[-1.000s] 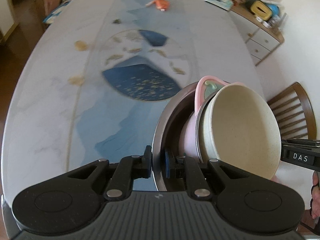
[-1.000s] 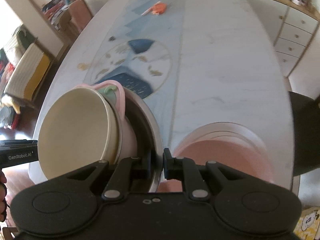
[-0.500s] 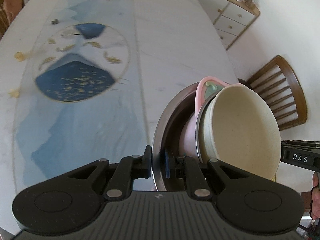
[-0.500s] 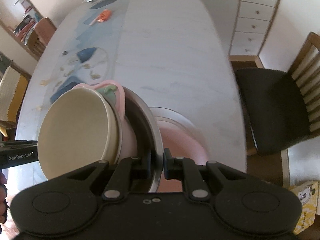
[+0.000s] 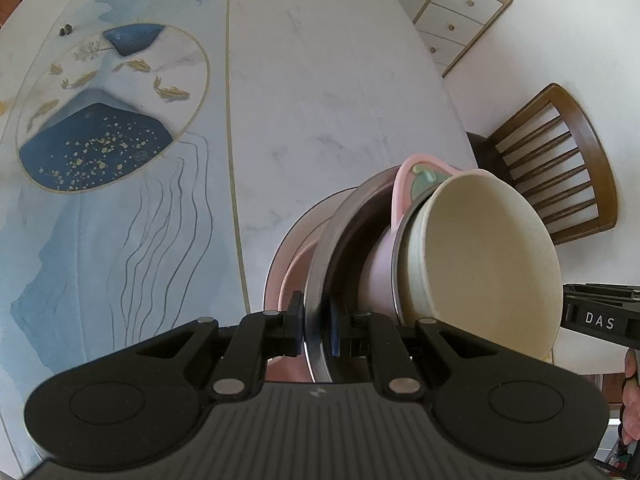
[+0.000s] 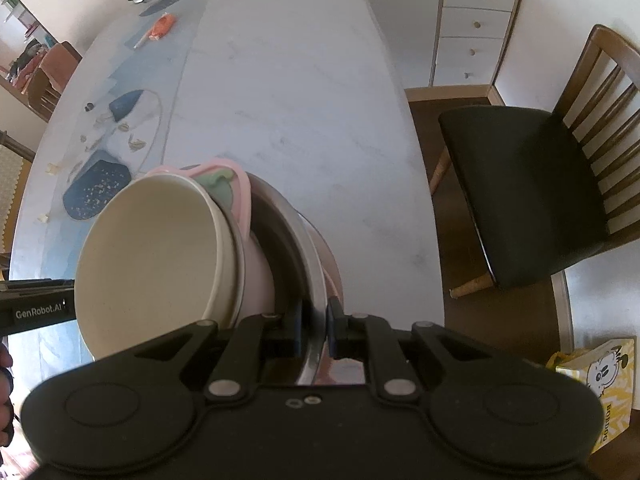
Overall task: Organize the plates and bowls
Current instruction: 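Carry the steel basin over the plate stack and lower it on top, then open both tools to release the steel basin and pull back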
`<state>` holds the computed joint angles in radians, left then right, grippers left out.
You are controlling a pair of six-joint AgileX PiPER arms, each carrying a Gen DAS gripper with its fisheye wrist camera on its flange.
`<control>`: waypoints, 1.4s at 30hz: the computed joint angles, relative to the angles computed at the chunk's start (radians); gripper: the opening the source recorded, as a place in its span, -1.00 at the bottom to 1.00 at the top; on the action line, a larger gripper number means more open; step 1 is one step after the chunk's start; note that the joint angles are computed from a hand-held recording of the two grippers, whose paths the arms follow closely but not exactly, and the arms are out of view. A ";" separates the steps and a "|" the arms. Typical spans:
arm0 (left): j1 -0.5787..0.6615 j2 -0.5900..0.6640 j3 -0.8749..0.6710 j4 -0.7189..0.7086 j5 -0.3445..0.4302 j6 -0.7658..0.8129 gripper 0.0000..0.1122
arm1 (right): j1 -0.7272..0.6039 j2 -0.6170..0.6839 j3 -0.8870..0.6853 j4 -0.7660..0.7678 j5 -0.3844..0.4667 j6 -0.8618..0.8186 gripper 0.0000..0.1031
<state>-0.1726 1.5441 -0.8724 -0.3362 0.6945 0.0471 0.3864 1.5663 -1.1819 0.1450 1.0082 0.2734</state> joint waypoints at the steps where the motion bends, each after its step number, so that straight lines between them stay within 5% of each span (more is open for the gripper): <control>1: -0.002 0.007 0.000 0.000 -0.006 0.000 -0.79 | 0.000 0.003 0.003 0.001 -0.003 -0.002 -0.76; 18: -0.008 0.033 0.019 -0.021 -0.042 0.021 -0.78 | 0.007 0.020 0.035 -0.005 -0.054 -0.005 -0.74; 34: -0.002 -0.008 0.041 -0.011 -0.045 0.080 -0.78 | 0.023 -0.033 0.065 -0.023 -0.079 0.040 -0.49; 42: -0.009 -0.103 0.079 0.046 -0.067 0.052 -0.37 | 0.065 -0.125 0.078 -0.075 -0.078 0.110 -0.39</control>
